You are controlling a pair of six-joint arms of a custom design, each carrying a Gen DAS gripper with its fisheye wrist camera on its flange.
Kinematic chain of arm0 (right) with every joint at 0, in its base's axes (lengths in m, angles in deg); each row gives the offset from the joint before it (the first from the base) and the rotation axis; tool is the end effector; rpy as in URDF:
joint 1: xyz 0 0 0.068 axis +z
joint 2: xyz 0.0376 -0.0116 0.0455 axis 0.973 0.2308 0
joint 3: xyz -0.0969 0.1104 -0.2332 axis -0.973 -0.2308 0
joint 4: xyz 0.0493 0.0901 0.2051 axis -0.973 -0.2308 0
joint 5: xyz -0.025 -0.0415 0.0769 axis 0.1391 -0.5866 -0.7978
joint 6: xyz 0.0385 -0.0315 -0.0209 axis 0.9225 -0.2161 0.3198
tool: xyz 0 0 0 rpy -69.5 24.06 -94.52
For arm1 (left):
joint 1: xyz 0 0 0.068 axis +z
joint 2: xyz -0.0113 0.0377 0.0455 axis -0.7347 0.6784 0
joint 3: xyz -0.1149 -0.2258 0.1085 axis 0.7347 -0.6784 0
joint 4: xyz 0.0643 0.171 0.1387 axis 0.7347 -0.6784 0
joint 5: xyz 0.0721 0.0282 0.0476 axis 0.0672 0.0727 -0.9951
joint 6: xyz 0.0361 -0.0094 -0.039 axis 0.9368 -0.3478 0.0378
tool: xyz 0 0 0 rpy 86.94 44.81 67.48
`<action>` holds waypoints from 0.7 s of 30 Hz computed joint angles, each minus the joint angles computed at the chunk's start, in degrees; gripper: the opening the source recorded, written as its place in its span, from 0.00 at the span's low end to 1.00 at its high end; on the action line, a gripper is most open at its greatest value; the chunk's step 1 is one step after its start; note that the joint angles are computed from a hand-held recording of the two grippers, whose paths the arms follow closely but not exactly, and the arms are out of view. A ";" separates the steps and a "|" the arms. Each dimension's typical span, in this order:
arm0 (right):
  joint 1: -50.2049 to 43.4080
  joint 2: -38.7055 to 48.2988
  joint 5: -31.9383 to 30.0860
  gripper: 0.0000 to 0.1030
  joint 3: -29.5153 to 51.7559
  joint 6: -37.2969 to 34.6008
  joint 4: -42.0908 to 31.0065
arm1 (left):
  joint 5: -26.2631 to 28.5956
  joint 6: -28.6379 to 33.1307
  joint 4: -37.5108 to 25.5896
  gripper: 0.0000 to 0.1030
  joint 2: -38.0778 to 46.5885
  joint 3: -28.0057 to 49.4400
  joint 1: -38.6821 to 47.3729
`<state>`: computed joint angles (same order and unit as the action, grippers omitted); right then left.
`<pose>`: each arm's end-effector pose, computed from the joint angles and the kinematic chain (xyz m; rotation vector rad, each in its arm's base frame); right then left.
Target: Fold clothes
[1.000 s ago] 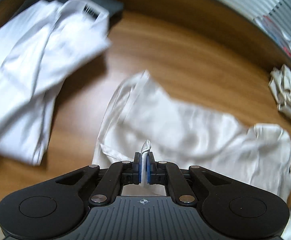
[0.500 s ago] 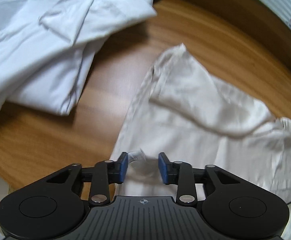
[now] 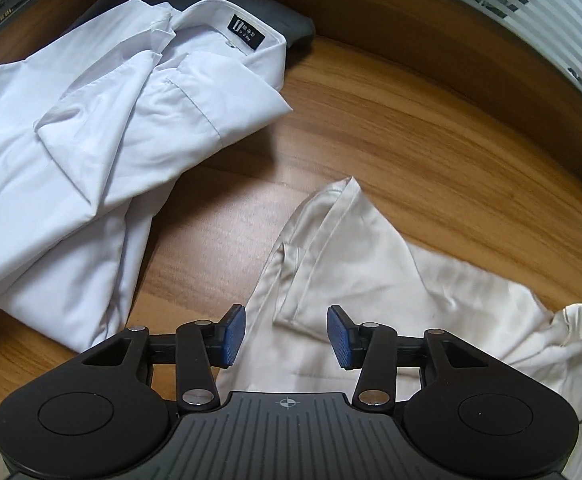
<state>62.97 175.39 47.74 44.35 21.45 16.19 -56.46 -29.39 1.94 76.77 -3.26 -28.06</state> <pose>0.3497 -0.0787 0.1727 0.0546 2.8899 0.1882 0.2559 0.0820 0.1291 -0.1704 2.7875 -0.1510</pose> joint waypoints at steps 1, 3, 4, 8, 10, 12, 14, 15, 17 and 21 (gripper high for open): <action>-0.23 -0.45 -0.16 0.01 0.46 -0.19 0.11 | -0.07 -0.18 0.34 0.46 0.41 0.14 -0.09; -0.78 -1.07 -0.17 0.01 2.33 -0.25 0.51 | -0.07 -0.42 1.09 0.47 1.46 0.58 -0.18; -1.04 -1.32 -0.13 0.01 3.29 -0.23 0.76 | -0.11 -0.63 1.24 0.47 1.97 0.97 -0.28; -1.85 -1.37 1.57 0.01 7.48 0.79 3.39 | -0.41 -1.67 2.25 0.47 4.30 2.94 -1.32; -1.97 -0.30 3.22 0.01 10.01 1.37 4.55 | -0.49 -1.80 3.22 0.48 5.27 3.78 -2.07; -1.97 1.44 5.40 0.01 12.24 2.48 6.17 | -0.64 -1.91 4.13 0.50 6.21 4.63 -2.94; -1.89 4.09 8.07 0.02 15.31 3.70 7.11 | -0.59 -1.98 4.68 0.51 7.12 5.53 -3.77; -1.76 5.27 9.21 0.02 16.43 4.30 6.93 | -0.44 -2.04 4.81 0.52 7.57 5.98 -4.11; -1.12 6.33 11.38 0.06 16.31 5.28 7.70 | 0.26 -2.13 5.25 0.54 8.34 6.62 -4.57; -0.23 5.92 13.15 0.24 14.86 5.77 9.17 | 2.91 -1.68 6.21 0.56 9.73 7.13 -5.36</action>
<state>62.74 181.31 60.89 59.22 27.22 25.36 -53.55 -31.07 8.16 86.50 3.87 -33.41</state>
